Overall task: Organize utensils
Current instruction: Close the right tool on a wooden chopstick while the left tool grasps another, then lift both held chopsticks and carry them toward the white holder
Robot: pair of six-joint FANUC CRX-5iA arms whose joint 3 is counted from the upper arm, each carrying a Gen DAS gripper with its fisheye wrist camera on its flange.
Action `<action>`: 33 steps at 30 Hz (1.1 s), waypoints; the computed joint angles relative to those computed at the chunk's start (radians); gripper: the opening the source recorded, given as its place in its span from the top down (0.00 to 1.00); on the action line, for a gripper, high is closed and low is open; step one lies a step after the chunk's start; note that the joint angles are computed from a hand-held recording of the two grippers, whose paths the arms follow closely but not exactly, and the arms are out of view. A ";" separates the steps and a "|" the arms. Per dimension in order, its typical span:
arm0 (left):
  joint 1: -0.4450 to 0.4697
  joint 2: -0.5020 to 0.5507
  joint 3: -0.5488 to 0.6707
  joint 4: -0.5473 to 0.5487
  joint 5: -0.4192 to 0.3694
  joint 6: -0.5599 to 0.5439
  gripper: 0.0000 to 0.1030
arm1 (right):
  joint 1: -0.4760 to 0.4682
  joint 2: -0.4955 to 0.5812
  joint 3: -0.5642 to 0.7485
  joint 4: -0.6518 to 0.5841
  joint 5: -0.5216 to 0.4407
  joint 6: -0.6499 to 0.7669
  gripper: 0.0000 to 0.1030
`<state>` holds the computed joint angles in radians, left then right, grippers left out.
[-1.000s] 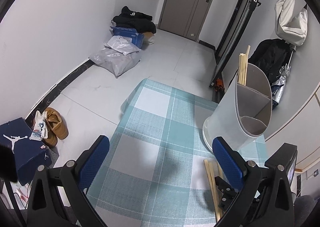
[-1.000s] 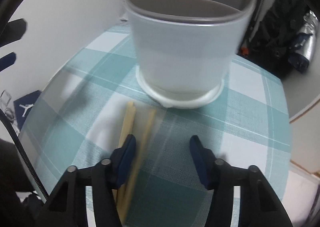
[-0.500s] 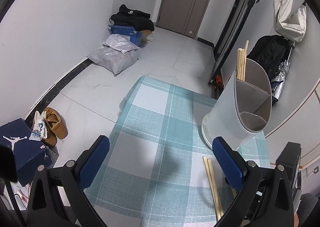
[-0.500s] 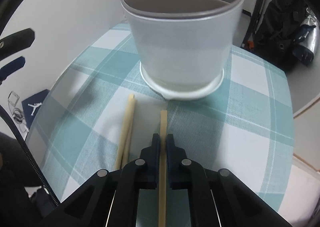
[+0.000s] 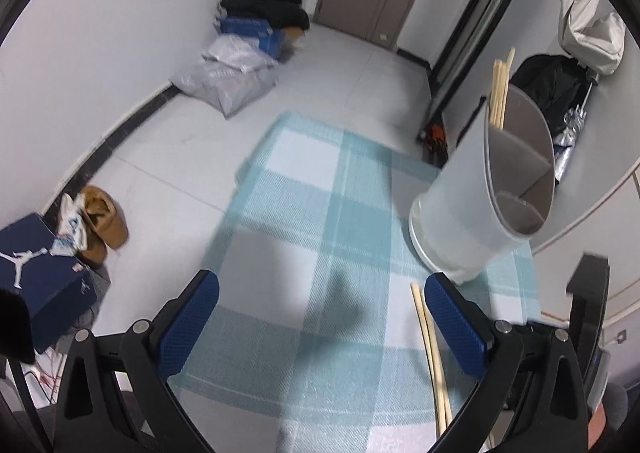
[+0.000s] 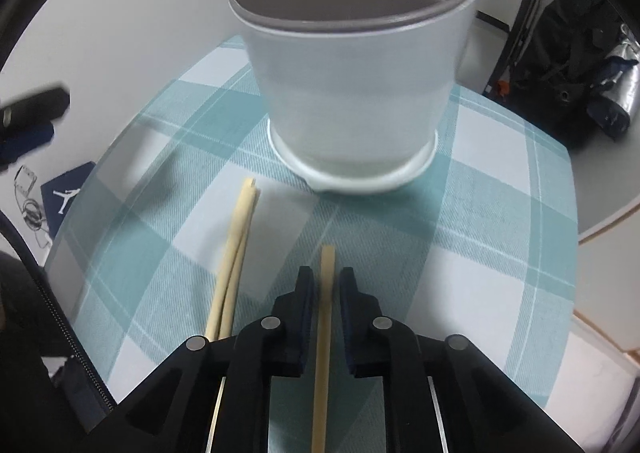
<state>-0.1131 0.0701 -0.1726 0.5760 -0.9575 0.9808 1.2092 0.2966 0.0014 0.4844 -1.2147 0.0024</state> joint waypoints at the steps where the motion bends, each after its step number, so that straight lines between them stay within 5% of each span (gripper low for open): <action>1: -0.002 0.008 0.007 -0.005 -0.019 0.001 0.02 | -0.003 0.002 -0.001 0.004 0.008 -0.001 0.86; 9: -0.051 0.045 0.042 -0.044 -0.107 -0.027 0.02 | -0.019 -0.052 -0.090 0.041 0.132 -0.090 0.95; 18: -0.136 0.048 0.064 -0.137 -0.111 -0.044 0.04 | -0.008 -0.274 -0.389 0.297 0.324 -0.535 0.95; 26: -0.183 0.092 0.140 -0.237 -0.161 0.040 0.55 | -0.017 -0.398 -0.545 0.450 0.399 -0.801 0.95; 33: -0.202 0.113 0.170 -0.254 -0.187 0.067 0.88 | 0.001 -0.404 -0.550 0.500 0.376 -0.828 0.95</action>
<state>-0.3154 0.1831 -0.0031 0.3223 -1.1445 1.0481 1.2105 -0.1079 -0.5490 0.9843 -0.8387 -0.8258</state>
